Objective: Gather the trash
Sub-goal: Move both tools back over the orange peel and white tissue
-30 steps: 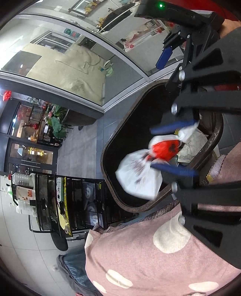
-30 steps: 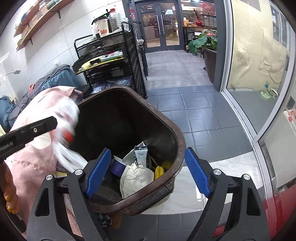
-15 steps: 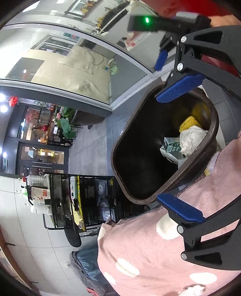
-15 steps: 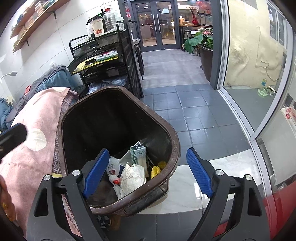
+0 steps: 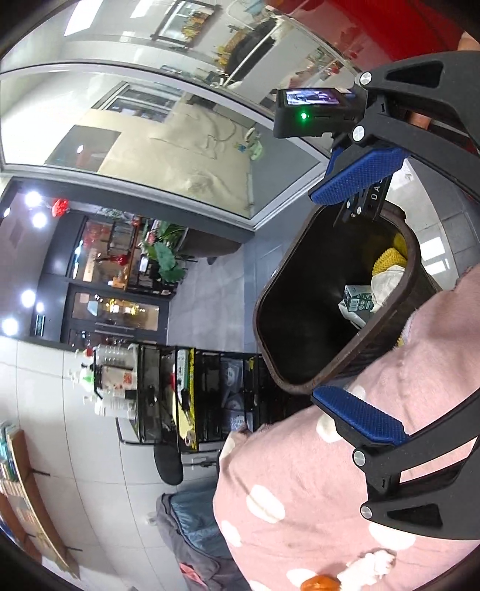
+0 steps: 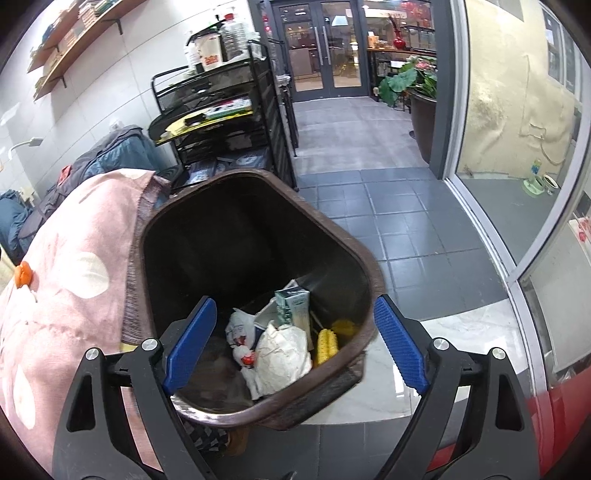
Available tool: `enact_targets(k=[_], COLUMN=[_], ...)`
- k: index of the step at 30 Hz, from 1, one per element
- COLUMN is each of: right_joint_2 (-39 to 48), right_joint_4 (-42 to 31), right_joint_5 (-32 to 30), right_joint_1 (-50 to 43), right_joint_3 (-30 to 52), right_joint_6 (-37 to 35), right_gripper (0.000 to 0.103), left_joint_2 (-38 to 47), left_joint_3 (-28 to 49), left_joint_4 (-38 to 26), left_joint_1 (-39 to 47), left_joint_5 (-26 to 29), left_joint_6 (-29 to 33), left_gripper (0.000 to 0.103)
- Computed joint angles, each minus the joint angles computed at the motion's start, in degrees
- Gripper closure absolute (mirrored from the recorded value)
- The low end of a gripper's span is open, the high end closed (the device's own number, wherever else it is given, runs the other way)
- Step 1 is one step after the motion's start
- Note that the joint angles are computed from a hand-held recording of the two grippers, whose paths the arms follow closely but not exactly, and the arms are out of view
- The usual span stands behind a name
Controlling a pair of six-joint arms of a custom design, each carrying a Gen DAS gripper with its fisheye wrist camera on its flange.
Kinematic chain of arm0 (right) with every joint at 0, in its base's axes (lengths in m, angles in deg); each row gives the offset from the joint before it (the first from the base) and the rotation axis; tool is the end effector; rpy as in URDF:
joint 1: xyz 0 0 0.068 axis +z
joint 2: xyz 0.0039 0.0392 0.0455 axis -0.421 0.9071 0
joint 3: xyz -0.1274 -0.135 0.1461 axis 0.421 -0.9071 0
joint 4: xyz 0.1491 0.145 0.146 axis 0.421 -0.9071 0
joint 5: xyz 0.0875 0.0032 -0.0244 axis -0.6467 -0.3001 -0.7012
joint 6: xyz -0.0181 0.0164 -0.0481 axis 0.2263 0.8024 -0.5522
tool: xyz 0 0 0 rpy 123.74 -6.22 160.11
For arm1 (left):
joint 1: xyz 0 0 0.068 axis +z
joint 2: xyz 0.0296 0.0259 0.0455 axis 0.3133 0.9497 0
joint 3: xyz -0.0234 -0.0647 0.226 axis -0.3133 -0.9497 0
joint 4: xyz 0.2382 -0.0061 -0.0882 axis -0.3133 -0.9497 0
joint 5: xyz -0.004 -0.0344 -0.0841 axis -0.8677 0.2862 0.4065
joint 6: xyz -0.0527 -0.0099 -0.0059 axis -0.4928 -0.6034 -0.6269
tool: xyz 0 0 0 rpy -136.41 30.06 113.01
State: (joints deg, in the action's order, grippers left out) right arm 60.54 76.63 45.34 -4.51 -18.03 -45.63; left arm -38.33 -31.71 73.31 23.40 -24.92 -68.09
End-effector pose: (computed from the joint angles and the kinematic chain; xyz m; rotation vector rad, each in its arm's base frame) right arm 0.2999 0.1073 0.0914 0.0227 2.4012 0.1956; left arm 0.2042 0.0051 0.1683 0.1838 2.1269 -0.3232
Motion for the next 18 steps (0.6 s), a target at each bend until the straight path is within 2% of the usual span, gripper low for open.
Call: enact_targets(k=[6, 10, 15, 18], right_joint_2=[-0.41, 0.65, 1.89, 3.0], right_joint_4=[-1.21, -2.16, -2.71, -3.53], right_joint_5=[-1.81, -2.83, -3.01, -3.21], right_joint_1=[3.67, 7.51, 12.37, 14.92], right_joint_3=[1.73, 4.31, 6.97, 9.3], right_joint_6=[0.17, 0.23, 0.27, 0.19], right_gripper=[0.017, 0.017, 0.017, 0.017], left_joint_2=[-7.64, -11.07, -11.9, -9.48], left_joint_3=[-2.06, -3.08, -3.59, -2.5], left_joint_4=[-5.84, -9.15, -11.92, -13.63], left_joint_1=[11.17, 18.94, 30.11, 38.13], left_joint_5=[7.64, 9.99, 13.69, 17.28], left_joint_6=[1.87, 4.96, 9.7, 13.12], left_gripper=[0.006, 0.006, 0.006, 0.006])
